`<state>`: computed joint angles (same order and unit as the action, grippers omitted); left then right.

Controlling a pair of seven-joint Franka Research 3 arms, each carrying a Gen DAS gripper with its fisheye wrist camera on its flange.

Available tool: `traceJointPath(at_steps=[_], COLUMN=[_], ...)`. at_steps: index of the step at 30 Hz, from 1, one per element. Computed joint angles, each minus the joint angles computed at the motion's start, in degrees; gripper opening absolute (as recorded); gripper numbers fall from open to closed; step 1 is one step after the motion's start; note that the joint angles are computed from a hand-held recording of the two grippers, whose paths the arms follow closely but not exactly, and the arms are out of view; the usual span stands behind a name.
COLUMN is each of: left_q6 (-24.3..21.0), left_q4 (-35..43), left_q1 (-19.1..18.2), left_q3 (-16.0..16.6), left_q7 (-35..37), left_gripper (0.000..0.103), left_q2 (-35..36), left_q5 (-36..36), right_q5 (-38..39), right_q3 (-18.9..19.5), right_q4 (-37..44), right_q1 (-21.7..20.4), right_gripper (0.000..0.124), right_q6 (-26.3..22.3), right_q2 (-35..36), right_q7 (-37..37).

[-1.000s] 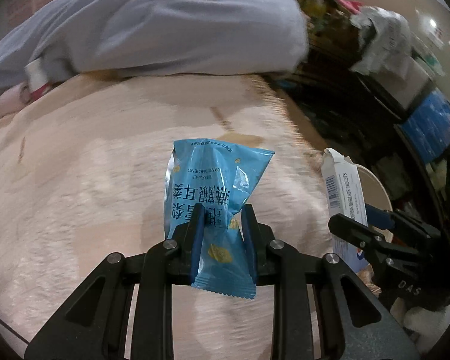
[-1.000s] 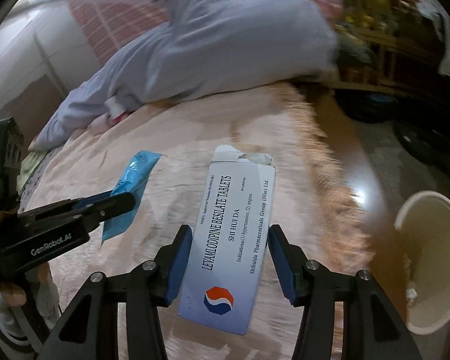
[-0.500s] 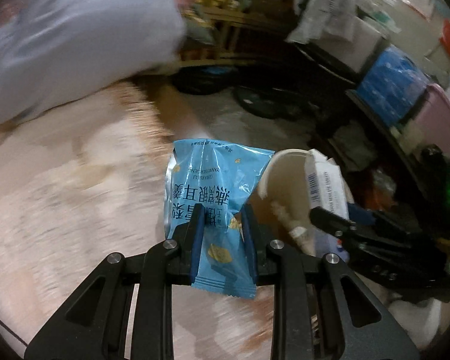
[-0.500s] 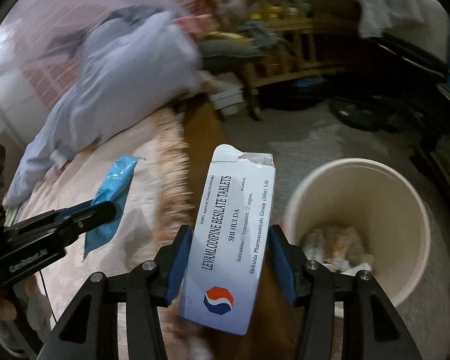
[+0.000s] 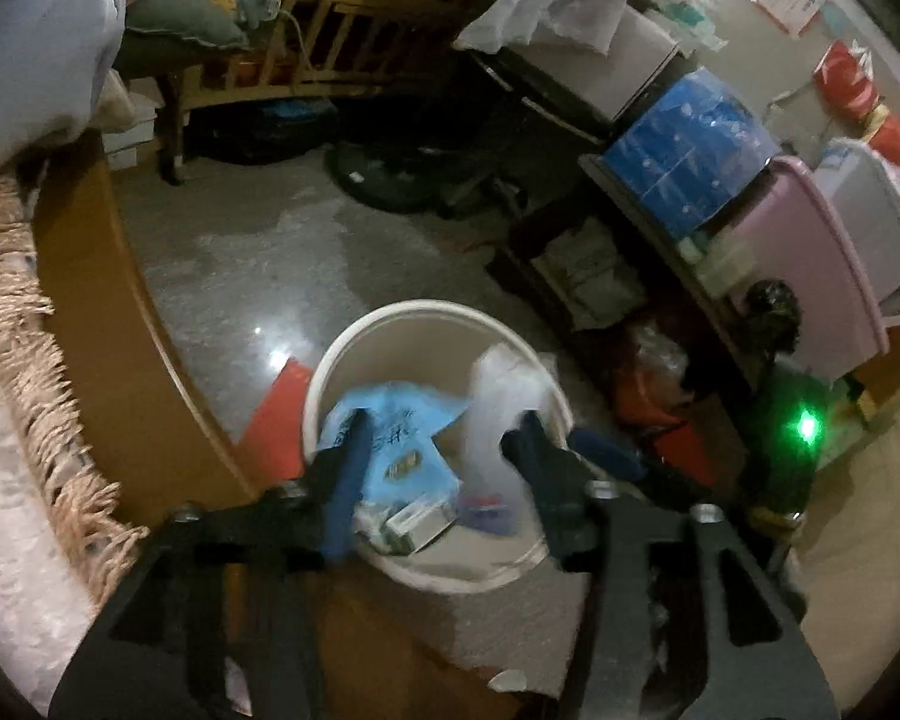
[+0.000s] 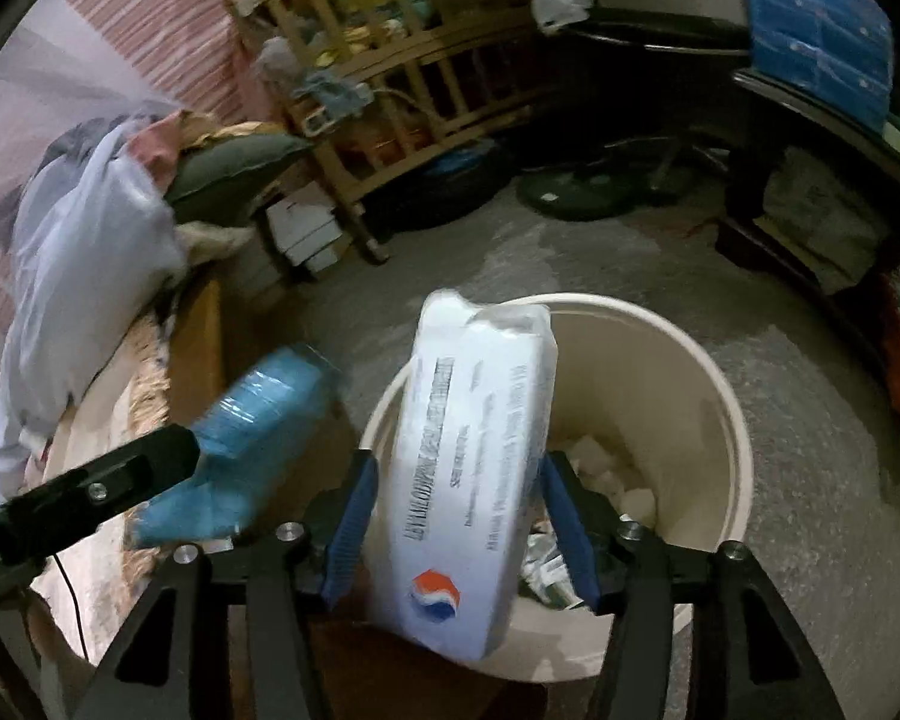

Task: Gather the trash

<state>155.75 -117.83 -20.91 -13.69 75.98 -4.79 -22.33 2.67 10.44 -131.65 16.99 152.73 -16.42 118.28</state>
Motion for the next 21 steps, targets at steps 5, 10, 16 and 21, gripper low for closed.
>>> traceJointPath(at_steps=[5, 10, 16, 21], left_q6=[0.0, -0.5, 0.3, 0.3], left_q4=[-1.9, -6.2, -11.6, -14.2], left_q1=[1.3, 4.0, 5.6, 6.7], left_q3=[-0.9, -3.2, -4.5, -5.2], left_q7=[-8.2, -22.1, -32.2, -37.4], left_gripper=[0.054, 0.054, 0.054, 0.054], left_q2=[-2.0, -7.4, -14.5, -19.1], left_q5=[10.1, 28.1, 38.9, 43.6], right_q5=[-1.9, -5.3, -16.8, -22.0], right_q3=[0.9, 3.7, 12.2, 15.8], right_q4=[-1.7, -3.2, -4.0, -3.6], right_q1=[-0.8, -2.3, -8.9, -11.7], right_gripper=[0.075, 0.075, 0.075, 0.075], right_q6=[1.4, 4.2, 5.1, 5.5], right_q2=[-1.9, -4.5, -10.6, -14.0], right_q7=[2.0, 4.9, 15.6, 20.5])
